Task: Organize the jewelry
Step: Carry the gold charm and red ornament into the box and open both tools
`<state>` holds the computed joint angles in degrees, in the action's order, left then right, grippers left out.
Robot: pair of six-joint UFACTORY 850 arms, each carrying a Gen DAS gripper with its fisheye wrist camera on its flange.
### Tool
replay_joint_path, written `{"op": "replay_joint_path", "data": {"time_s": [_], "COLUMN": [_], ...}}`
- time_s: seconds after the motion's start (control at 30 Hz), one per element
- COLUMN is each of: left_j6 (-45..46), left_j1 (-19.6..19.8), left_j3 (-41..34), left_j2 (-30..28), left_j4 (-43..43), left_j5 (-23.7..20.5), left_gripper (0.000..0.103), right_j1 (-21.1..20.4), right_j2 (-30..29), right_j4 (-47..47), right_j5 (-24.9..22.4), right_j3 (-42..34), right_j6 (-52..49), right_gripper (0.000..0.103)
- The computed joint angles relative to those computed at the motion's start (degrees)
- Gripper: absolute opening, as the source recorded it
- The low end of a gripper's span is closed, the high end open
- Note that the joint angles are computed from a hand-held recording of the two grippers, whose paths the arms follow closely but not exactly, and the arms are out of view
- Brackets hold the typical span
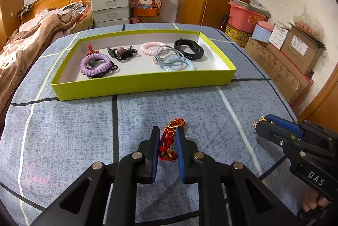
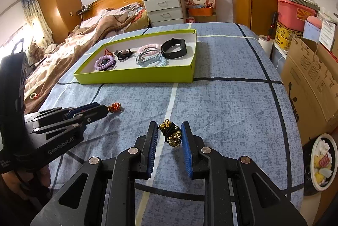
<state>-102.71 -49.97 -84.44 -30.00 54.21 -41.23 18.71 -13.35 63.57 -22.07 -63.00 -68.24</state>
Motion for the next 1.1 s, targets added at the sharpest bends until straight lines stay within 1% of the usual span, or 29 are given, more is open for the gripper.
{"op": "replay_joint_path", "data": {"time_s": [0.37,0.67,0.83,0.97,1.1], "left_j6": [-4.04,-6.50,-5.62,-4.75,-3.88], "left_j1": [0.17,0.79,2.25,4.06,6.20], "left_j3": [3.11,5.42,5.87,6.10,6.18], "left_j2": [2.86,5.64,6.83,7.57,7.71], "left_j4": [3.46,6.17,6.61,6.92,6.32], "left_j5": [0.07,-1.28,-2.04,-0.93,0.87], "left_gripper": [0.016,0.016,0.016,0.016,0.016], "right_j1": [0.99,2.15,3.21,4.15,4.76], "right_j2": [0.08,-0.33,-1.84,-4.08,-6.95], "right_j4": [0.45,1.82,1.41,-0.76,-4.93], "right_j5": [0.57,0.73,1.11,1.69,1.91], "right_j3": [-0.29,-2.50,-5.57,-8.78,-12.68], "right_j6": [-0.10,-0.54,0.47,2.77,7.78], "right_gripper": [0.024,0.024,0.024,0.024,0.024]}}
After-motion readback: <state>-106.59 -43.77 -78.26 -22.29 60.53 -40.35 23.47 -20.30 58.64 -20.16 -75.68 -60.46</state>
